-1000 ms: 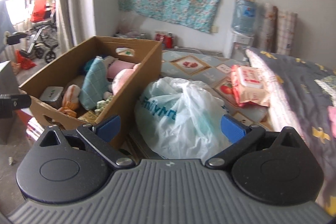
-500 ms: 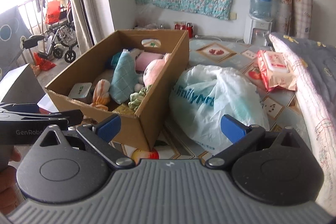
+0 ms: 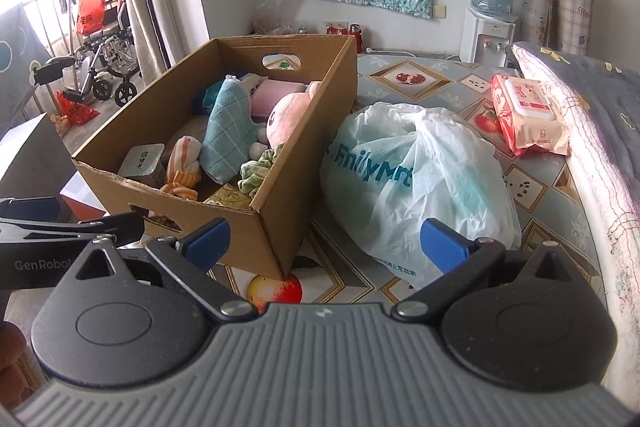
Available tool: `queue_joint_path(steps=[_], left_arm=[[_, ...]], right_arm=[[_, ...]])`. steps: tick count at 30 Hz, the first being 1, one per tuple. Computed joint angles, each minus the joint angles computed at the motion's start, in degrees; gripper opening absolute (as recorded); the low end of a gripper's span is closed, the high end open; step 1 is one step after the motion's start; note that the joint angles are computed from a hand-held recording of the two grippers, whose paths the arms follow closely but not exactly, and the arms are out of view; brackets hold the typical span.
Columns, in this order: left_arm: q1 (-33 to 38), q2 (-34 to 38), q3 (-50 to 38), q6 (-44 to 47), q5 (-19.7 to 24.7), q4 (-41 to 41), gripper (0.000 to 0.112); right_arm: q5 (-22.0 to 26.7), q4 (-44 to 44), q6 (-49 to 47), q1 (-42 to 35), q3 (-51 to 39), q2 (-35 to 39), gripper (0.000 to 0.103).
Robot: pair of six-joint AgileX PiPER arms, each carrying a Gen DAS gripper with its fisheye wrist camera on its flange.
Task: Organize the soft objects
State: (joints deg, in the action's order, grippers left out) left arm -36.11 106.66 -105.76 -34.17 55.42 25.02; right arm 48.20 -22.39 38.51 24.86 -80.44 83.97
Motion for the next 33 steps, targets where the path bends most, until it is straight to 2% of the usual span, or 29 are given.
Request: queue_joint_path(steps=[33], left_arm=[[0.79, 0.46, 0.4, 1.27, -0.33, -1.44, 0.102]], right_arm=[[0.98, 0.77, -0.74, -0.58, -0.37, 1.03, 0.102]])
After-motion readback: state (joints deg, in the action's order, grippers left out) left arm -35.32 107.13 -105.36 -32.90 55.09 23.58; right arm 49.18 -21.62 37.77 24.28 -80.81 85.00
